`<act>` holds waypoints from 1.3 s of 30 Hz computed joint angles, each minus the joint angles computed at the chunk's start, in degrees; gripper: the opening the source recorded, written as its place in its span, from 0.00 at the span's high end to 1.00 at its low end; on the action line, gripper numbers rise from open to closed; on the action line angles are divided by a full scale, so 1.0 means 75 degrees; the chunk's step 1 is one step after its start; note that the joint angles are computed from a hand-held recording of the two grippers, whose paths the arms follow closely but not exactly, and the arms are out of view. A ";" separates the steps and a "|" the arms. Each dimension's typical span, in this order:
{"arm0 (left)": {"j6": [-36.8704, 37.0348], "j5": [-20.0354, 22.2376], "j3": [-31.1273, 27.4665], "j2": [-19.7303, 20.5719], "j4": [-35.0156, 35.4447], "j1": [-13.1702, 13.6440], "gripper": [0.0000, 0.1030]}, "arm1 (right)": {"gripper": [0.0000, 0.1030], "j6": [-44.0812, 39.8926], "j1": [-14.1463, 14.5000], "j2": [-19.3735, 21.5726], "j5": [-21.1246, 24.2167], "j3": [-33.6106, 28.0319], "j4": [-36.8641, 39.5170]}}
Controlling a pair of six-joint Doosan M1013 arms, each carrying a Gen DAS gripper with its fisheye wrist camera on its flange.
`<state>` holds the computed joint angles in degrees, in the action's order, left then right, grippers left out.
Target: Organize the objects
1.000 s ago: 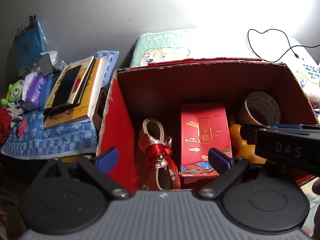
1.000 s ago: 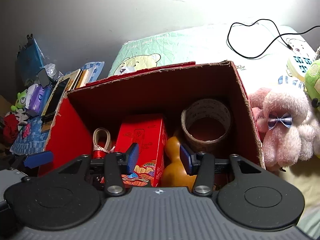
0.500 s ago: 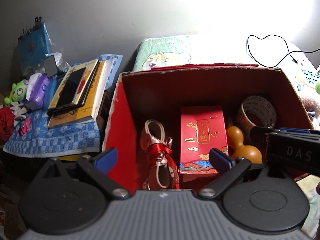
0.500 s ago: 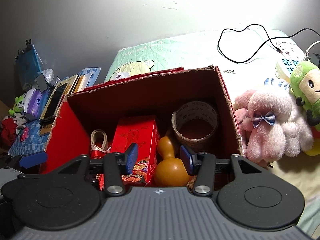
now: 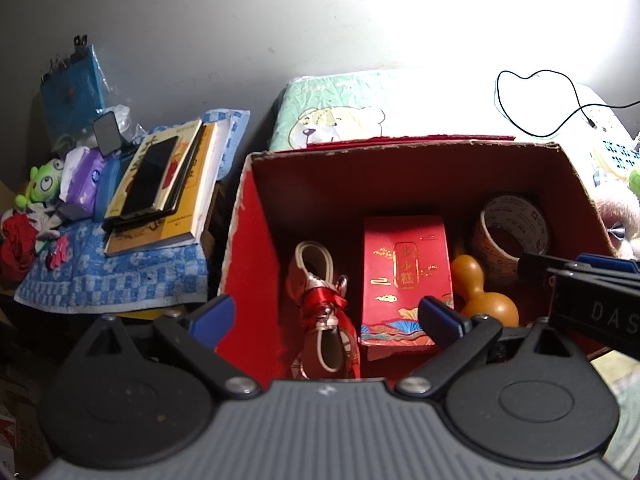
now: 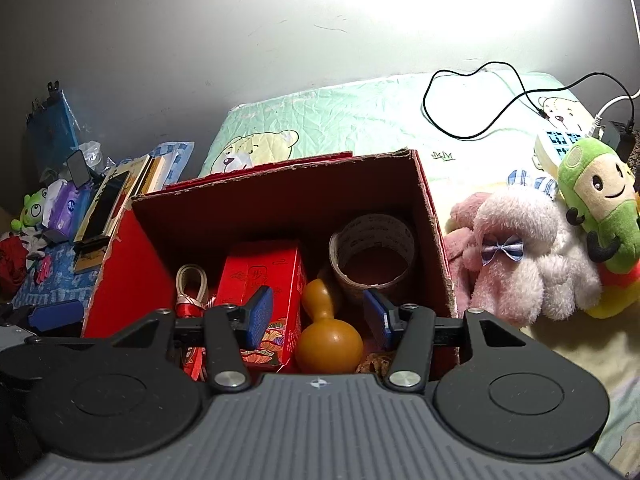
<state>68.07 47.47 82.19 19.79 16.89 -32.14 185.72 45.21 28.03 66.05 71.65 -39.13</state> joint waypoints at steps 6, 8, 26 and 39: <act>-0.0227 0.0113 -0.0122 -0.0005 0.0256 0.0001 0.05 | 0.48 0.0139 0.0030 -0.0020 0.0316 -0.0038 -0.0108; -0.0356 0.0036 -0.0109 -0.0035 0.0326 0.0015 0.05 | 0.48 0.0067 0.0024 0.0001 0.0359 -0.0073 -0.0105; -0.0525 -0.0248 0.0158 -0.0176 -0.0005 0.0021 0.04 | 0.49 0.0184 0.0124 0.0046 0.0235 -0.0003 -0.0378; -0.0621 -0.0345 0.0294 -0.0316 0.0255 -0.0024 0.04 | 0.48 0.0464 0.0212 0.0040 0.0181 0.0049 -0.0504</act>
<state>63.41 44.88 84.39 17.42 18.80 -32.32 189.20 46.80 28.33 67.41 72.02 -42.91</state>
